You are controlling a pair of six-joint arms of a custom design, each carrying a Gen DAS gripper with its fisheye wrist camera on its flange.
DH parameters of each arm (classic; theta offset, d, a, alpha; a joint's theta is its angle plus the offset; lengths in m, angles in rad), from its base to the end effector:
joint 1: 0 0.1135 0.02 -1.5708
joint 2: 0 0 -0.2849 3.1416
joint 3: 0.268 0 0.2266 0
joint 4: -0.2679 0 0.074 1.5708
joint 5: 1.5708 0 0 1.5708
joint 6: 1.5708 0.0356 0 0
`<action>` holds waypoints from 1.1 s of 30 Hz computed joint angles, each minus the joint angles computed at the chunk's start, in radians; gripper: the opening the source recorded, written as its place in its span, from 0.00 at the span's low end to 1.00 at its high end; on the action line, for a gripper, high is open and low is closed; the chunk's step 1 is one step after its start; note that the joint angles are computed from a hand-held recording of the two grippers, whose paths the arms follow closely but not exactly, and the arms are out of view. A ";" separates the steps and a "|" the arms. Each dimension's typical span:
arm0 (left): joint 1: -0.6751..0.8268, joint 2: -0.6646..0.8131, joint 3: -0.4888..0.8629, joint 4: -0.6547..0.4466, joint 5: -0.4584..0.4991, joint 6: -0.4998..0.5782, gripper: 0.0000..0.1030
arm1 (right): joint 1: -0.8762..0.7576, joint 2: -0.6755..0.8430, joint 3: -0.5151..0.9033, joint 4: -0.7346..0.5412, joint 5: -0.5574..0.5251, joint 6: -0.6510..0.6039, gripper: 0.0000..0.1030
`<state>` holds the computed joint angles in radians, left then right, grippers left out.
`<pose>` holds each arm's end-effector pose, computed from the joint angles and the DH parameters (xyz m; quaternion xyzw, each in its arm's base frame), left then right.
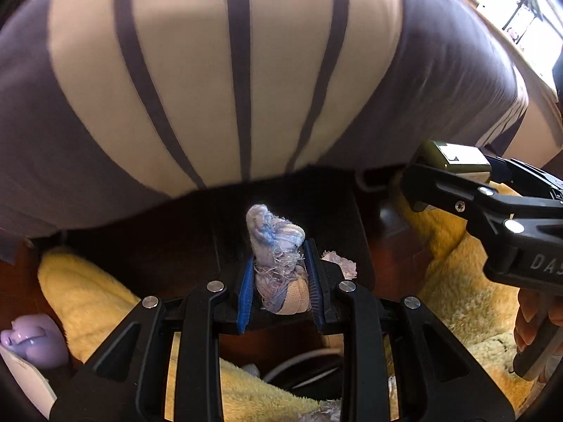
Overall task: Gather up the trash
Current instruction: 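Lower the green bottle and blue sock into the bin and open both tools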
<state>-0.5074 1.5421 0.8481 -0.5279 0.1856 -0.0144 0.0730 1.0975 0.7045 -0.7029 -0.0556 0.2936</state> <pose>0.2201 -0.1299 0.2022 0.2549 0.9470 -0.1328 0.1435 0.1645 0.0140 0.2414 0.1005 0.9664 0.0694 0.2263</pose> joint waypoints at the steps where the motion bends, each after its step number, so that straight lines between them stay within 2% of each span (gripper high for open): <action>1: 0.000 0.019 -0.003 0.004 0.007 0.000 0.25 | -0.014 0.021 -0.019 0.022 -0.026 -0.001 0.83; 5: 0.007 0.082 -0.004 0.012 0.037 0.001 0.25 | -0.015 0.088 -0.056 0.076 -0.033 0.008 0.83; 11: 0.013 0.106 -0.003 0.014 0.054 0.011 0.27 | 0.018 0.109 -0.068 0.099 -0.030 0.034 0.84; 12: 0.017 0.107 -0.005 0.018 0.055 0.014 0.29 | 0.019 0.110 -0.066 0.098 -0.028 0.035 0.84; 15: 0.030 0.116 -0.013 0.041 0.057 0.020 0.48 | 0.014 0.112 -0.058 0.089 -0.023 0.031 0.84; 17: 0.032 0.105 -0.013 0.040 0.040 0.019 0.53 | 0.007 0.113 -0.054 0.085 -0.018 0.028 0.84; 21: 0.045 0.069 -0.002 0.028 0.021 0.018 0.67 | -0.026 0.074 -0.031 0.051 -0.012 0.014 0.93; 28: 0.066 -0.034 0.044 -0.036 -0.015 0.033 0.80 | -0.127 -0.025 0.049 -0.033 -0.043 -0.036 0.94; 33: 0.108 -0.126 0.118 -0.103 -0.012 0.054 0.85 | -0.199 -0.089 0.131 -0.098 -0.043 -0.078 0.95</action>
